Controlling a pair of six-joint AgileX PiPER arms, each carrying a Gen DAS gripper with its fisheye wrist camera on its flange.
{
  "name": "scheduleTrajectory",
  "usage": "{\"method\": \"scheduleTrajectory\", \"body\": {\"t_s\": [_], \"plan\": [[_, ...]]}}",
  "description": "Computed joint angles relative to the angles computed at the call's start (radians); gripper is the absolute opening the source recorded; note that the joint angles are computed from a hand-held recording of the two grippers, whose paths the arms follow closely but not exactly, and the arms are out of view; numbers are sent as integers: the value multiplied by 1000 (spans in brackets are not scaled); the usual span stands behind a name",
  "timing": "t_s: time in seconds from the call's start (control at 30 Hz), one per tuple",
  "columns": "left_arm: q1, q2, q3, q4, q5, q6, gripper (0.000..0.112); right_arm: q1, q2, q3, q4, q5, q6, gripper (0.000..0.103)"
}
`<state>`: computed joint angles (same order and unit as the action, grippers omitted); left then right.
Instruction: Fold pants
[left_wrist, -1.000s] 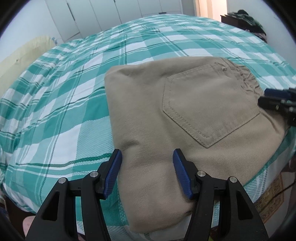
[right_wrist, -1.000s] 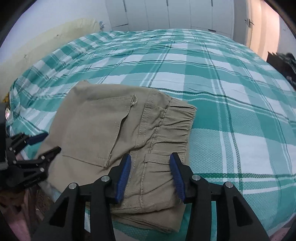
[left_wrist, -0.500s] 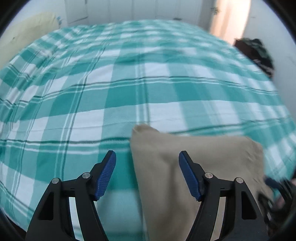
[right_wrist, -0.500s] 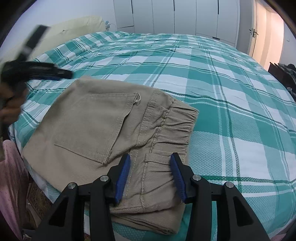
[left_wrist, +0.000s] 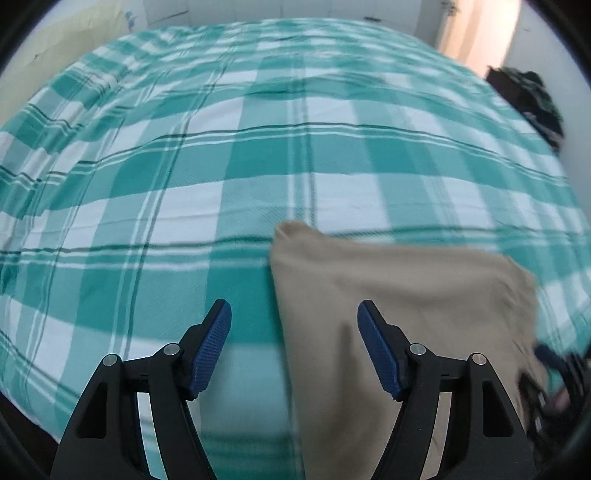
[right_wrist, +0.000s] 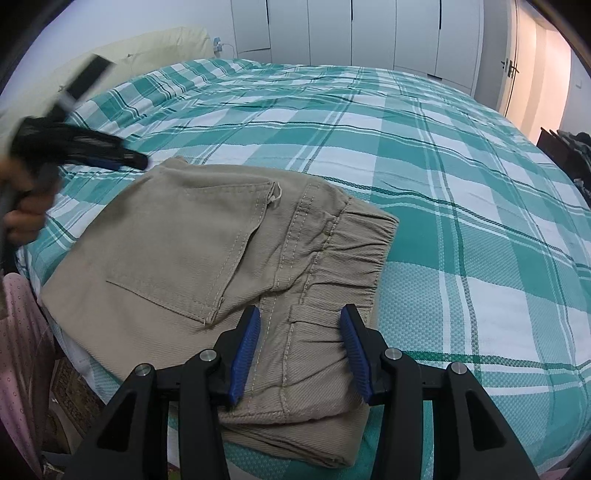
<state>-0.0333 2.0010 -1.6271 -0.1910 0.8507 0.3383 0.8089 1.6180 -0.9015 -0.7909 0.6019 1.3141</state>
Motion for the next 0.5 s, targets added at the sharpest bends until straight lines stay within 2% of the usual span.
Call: {"method": "scheduleTrajectory", "body": {"t_s": [0.13,0.23,0.27,0.33,0.37,0.43,0.5], "plan": [[22,-171,267,-117,-42,155,80,4,7,-10,2,12,-3,46],[-35,-214,399,-31,-106,112,84,16,11,-15,-7,29,7,46],[-56,-207,450,13,-158,87,85,20,13,-18,-9,34,9,47],[-45,-195,488,3,-222,54,97,29,25,-30,-7,51,-3,48],[-30,-178,469,-19,-204,55,99,42,35,-40,-21,72,1,48],[13,-139,409,-93,-122,97,100,56,46,-47,-38,94,14,48],[17,-139,409,-104,-119,120,100,54,44,-45,-37,91,18,48]]}}
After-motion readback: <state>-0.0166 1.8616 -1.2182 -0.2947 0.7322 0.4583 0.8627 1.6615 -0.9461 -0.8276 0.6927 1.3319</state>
